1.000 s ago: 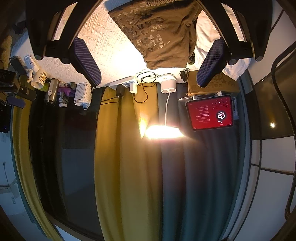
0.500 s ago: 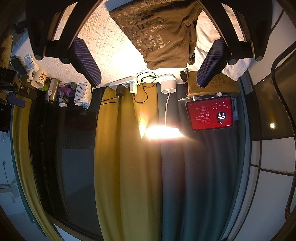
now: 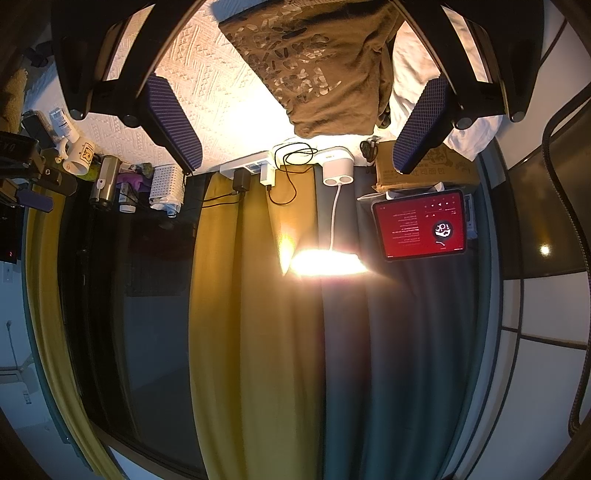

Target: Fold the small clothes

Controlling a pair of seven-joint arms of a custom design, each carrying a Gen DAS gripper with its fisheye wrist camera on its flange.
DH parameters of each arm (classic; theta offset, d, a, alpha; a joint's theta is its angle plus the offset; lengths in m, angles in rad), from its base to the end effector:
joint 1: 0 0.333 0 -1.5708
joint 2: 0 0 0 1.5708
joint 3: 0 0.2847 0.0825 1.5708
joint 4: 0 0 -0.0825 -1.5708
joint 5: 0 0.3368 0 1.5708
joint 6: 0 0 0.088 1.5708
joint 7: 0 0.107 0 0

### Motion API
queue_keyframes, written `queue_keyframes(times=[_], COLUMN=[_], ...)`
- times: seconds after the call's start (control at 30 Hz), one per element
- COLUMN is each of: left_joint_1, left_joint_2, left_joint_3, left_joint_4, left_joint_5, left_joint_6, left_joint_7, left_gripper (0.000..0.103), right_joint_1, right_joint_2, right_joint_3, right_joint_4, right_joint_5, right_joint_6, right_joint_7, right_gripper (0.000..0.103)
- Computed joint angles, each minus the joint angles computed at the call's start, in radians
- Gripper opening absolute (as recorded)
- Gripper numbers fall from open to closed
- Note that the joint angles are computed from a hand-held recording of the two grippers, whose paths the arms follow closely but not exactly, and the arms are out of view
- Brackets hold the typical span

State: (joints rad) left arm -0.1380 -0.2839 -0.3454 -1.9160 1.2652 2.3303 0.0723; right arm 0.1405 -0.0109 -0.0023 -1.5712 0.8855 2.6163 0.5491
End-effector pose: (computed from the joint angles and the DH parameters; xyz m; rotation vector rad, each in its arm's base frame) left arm 0.4234 -0.2331 0.6700 -1.5362 1.0584 -0.8822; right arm 0.5490 0.0588 0.7203 -1.7403 0.8854 -0.7319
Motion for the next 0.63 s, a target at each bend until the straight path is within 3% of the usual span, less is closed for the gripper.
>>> queue_keyframes(times=[0.63], left_joint_1=[-0.01], left_joint_2=[0.017], left_joint_3=[-0.006], left_joint_4=[0.019], left_joint_5=[0.005], left_joint_6=[-0.011], left_joint_7=[0.001], left_gripper=[0.102], right_joint_1=[0.001], right_joint_2=[0.001], right_joint_3=[0.0], right_joint_4=[0.0], right_joint_5=[-0.003], right_joint_6=[-0.002], right_joint_7=[0.0], right_gripper=[0.088])
